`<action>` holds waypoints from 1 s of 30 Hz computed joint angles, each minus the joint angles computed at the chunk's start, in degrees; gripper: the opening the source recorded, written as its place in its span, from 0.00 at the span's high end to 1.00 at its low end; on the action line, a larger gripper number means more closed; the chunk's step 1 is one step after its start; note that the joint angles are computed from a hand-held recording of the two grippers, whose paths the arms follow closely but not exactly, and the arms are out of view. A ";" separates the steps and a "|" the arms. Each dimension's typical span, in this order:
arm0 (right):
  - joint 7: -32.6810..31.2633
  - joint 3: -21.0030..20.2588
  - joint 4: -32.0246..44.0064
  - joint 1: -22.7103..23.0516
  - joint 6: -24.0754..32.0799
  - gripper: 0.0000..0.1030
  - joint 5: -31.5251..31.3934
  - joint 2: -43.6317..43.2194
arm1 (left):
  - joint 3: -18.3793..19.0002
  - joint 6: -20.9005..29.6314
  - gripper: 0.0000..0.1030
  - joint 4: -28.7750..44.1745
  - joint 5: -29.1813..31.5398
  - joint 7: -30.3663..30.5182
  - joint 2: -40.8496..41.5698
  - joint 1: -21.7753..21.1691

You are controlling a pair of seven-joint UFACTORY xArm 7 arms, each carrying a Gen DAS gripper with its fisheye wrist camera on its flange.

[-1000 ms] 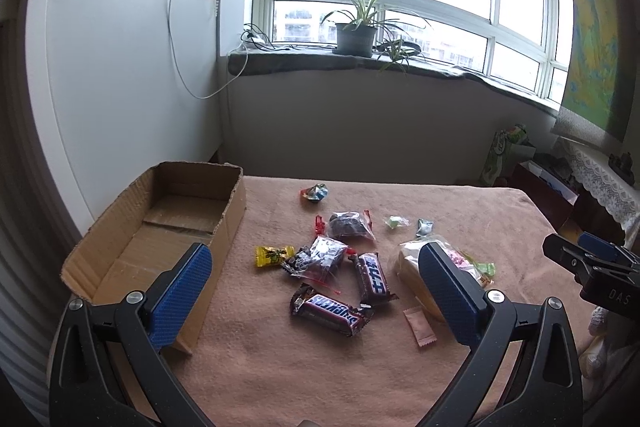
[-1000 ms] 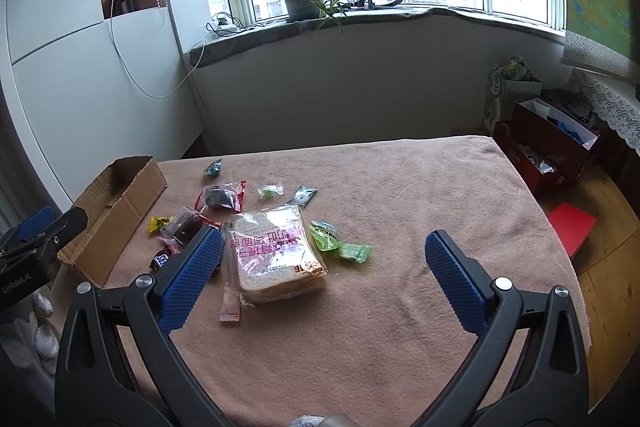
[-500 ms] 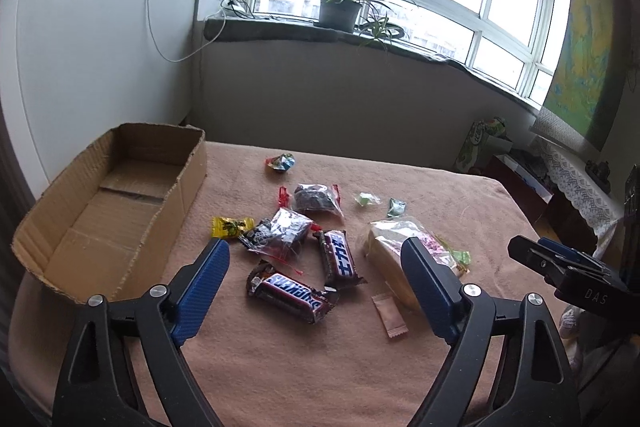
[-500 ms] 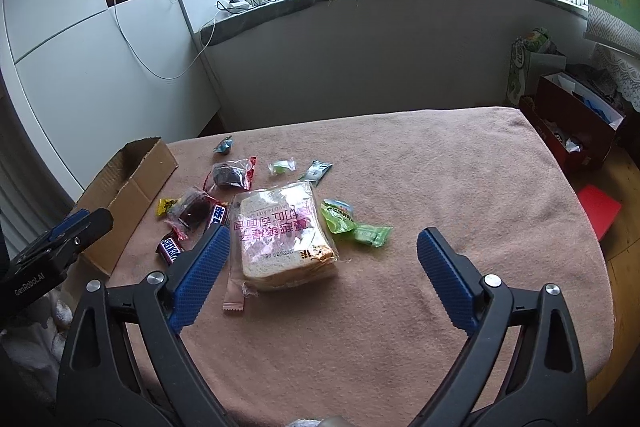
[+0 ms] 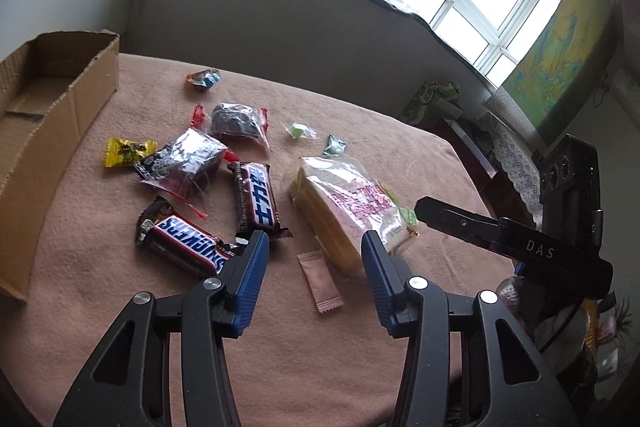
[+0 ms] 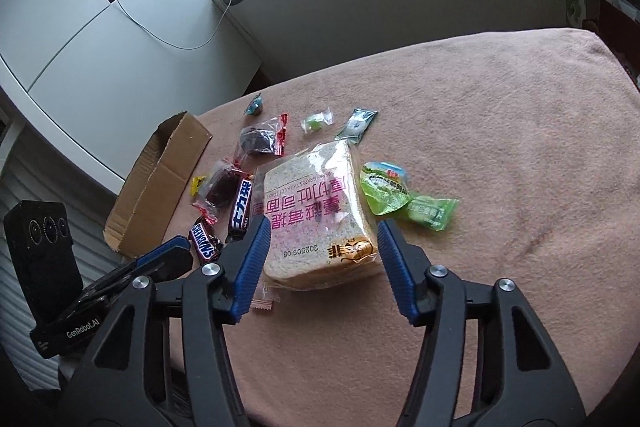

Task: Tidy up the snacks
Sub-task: 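Close both grippers on the bagged bread loaf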

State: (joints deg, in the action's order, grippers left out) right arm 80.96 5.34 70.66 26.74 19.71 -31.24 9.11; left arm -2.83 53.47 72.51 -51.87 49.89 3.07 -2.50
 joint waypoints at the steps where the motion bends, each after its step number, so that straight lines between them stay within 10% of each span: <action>1: -0.93 0.20 0.05 -0.59 -0.93 0.45 1.47 0.68 | -0.05 0.61 0.55 0.66 0.55 -0.60 0.66 -0.06; 18: -19.10 1.50 2.06 -3.81 -6.10 0.47 22.84 6.70 | -3.07 3.14 0.61 5.69 2.34 -2.09 6.88 -0.59; 30: -19.58 -0.16 3.39 -0.74 -4.42 0.58 23.32 6.20 | -3.81 2.52 0.61 5.50 1.60 -0.94 6.90 -0.24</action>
